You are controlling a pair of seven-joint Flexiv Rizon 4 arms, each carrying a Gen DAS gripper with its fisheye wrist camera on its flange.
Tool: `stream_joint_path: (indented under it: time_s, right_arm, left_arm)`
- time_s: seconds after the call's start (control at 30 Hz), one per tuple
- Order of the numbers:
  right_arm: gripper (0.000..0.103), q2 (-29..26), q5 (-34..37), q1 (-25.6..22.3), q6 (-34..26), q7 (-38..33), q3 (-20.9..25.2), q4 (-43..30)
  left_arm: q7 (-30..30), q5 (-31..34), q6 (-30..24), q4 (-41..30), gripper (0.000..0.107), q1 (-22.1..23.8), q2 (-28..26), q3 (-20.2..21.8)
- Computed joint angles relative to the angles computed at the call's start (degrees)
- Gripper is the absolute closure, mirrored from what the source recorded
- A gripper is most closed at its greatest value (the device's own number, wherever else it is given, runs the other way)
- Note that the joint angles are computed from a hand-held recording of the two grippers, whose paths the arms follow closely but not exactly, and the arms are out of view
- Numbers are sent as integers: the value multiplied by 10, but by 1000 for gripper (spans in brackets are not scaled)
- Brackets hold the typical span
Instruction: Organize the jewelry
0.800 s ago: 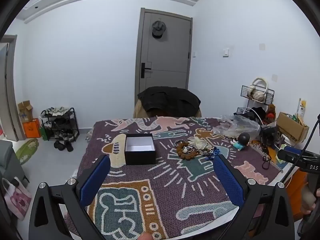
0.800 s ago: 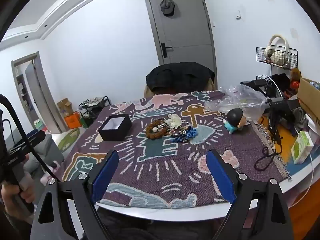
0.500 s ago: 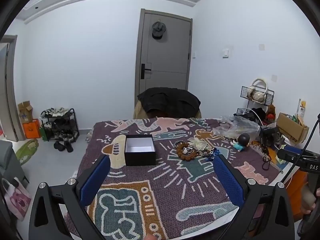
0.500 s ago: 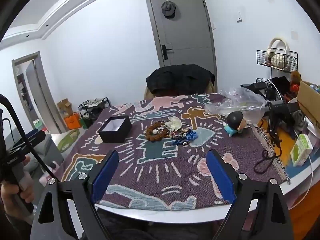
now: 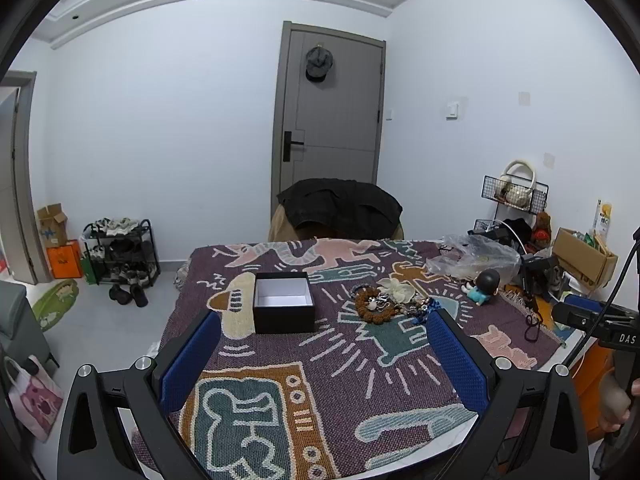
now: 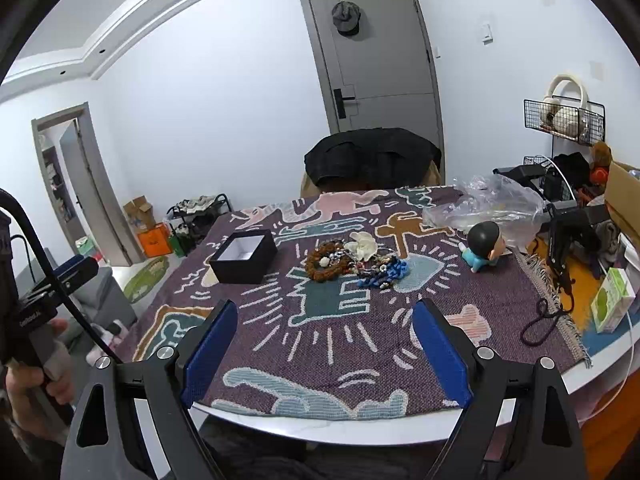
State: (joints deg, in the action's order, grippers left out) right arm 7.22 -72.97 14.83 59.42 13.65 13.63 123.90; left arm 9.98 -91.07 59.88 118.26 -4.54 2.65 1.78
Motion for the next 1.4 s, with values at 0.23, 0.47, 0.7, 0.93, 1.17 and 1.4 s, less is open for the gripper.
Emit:
stream_joint_path:
  time_s: [0.23, 0.47, 0.7, 0.93, 1.17, 1.4]
  right_arm:
    - [14, 1, -4, 2, -12, 2, 2, 1]
    - [14, -1, -11, 3, -16, 5, 2, -1]
    - [14, 1, -23, 4, -20, 10, 1, -4]
    - [14, 10, -27, 0, -25, 23, 3, 2]
    - [14, 11, -27, 1, -33, 23, 5, 2]
    - [14, 9, -26, 2, -37, 20, 5, 0]
  left_arm:
    - [1, -6, -5, 2, 4, 0, 5, 1]
    - [5, -2, -13, 4, 4, 1, 8, 3]
    - [0, -5, -9, 2, 4, -2, 5, 1]
    - [11, -6, -6, 8, 4, -6, 7, 0]
    - [13, -8, -9, 6, 4, -5, 7, 1]
    - [16, -9, -9, 4, 4, -5, 6, 0]
